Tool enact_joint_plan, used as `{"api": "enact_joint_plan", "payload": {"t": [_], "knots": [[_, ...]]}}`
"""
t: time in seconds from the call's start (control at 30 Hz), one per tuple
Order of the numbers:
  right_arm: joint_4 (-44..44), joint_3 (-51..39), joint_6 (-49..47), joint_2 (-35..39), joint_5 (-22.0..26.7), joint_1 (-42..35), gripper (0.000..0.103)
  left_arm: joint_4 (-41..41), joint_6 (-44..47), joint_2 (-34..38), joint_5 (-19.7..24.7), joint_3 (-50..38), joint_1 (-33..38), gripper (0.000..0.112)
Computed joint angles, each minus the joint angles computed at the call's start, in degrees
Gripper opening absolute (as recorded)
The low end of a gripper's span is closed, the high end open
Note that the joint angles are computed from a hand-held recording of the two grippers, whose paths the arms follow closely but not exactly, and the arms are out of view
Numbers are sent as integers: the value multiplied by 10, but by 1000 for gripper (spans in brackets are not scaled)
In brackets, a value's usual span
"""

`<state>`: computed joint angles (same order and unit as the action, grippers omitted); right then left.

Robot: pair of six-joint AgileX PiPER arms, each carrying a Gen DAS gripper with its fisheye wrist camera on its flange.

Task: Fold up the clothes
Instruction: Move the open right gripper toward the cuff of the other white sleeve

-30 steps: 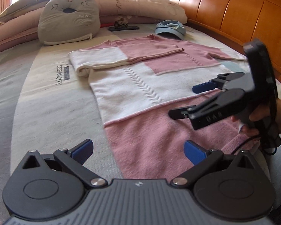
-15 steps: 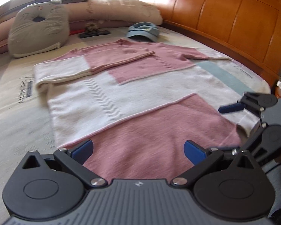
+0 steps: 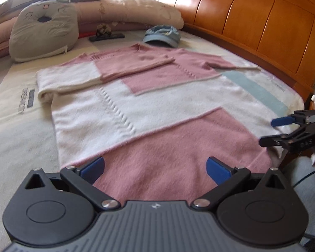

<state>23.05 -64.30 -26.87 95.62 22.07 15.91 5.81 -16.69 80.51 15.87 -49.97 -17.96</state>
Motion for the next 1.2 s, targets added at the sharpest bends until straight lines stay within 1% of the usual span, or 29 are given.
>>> {"api": "enact_joint_plan", "payload": {"t": [0.03, 0.1, 0.2, 0.23, 0.27, 0.3, 0.37, 0.43, 0.47, 0.57, 0.6, 0.63, 0.7, 0.73, 0.8, 0.83, 0.97, 1.0, 1.03, 1.13, 1.17, 1.2], "knots": [[-24, -3, 21, 2, -19, 9, 103, -14, 14, 2, -4, -4, -3, 102], [-56, -22, 56, 23, -35, 13, 103, -29, 30, 5, -8, -8, -10, 102], [-49, -39, 87, 58, -19, -7, 103, -54, 53, 5, -7, -4, -11, 102], [-29, -24, 70, 51, -34, -11, 103, -61, 56, 7, -3, -3, -8, 102], [-14, -10, 58, 44, -48, -15, 103, -53, 43, 10, 3, -4, -7, 102], [-22, -8, 61, 43, -48, -15, 103, -40, 24, 13, 10, -5, -6, 102], [-66, -7, 106, 41, -51, -9, 103, -27, 10, 18, 14, -4, -3, 102], [-81, 6, 130, 39, -78, -4, 103, -19, 1, 19, 11, -3, -3, 102], [-98, 14, 153, 37, -94, -1, 103, -27, 7, 19, 8, -2, -2, 102], [-182, 36, 251, 33, -138, 10, 103, -121, 97, 14, 0, 1, 9, 102], [-206, 38, 274, 33, -142, 13, 103, -138, 116, 14, 0, 1, 11, 102], [-207, 36, 275, 33, -139, 13, 103, -137, 117, 14, 0, 1, 10, 102], [-169, 17, 236, 36, -110, 9, 103, -127, 111, 13, -2, 0, 9, 102], [-154, -2, 217, 41, -84, 6, 103, -133, 118, 12, -2, -1, 10, 102], [-82, -41, 146, 53, -42, -4, 103, -145, 129, 14, -3, -3, 11, 102], [-69, -66, 132, 63, -26, -6, 103, -141, 125, 15, -3, -6, 10, 102], [-110, -201, 148, 130, 20, 2, 103, -111, 94, 23, 1, -15, 7, 102], [-104, -239, 139, 152, 31, 2, 103, -108, 91, 25, 2, -18, 7, 102], [-114, -287, 147, 180, 51, 5, 103, -106, 88, 26, 4, -20, 7, 102], [-147, -438, 184, 273, 139, 9, 103, -79, 57, 29, 9, -21, 6, 102], [-159, -478, 200, 300, 167, 10, 103, -70, 47, 30, 10, -21, 6, 102], [-170, -496, 210, 315, 183, 11, 103, -75, 50, 29, 10, -20, 8, 102]]}}
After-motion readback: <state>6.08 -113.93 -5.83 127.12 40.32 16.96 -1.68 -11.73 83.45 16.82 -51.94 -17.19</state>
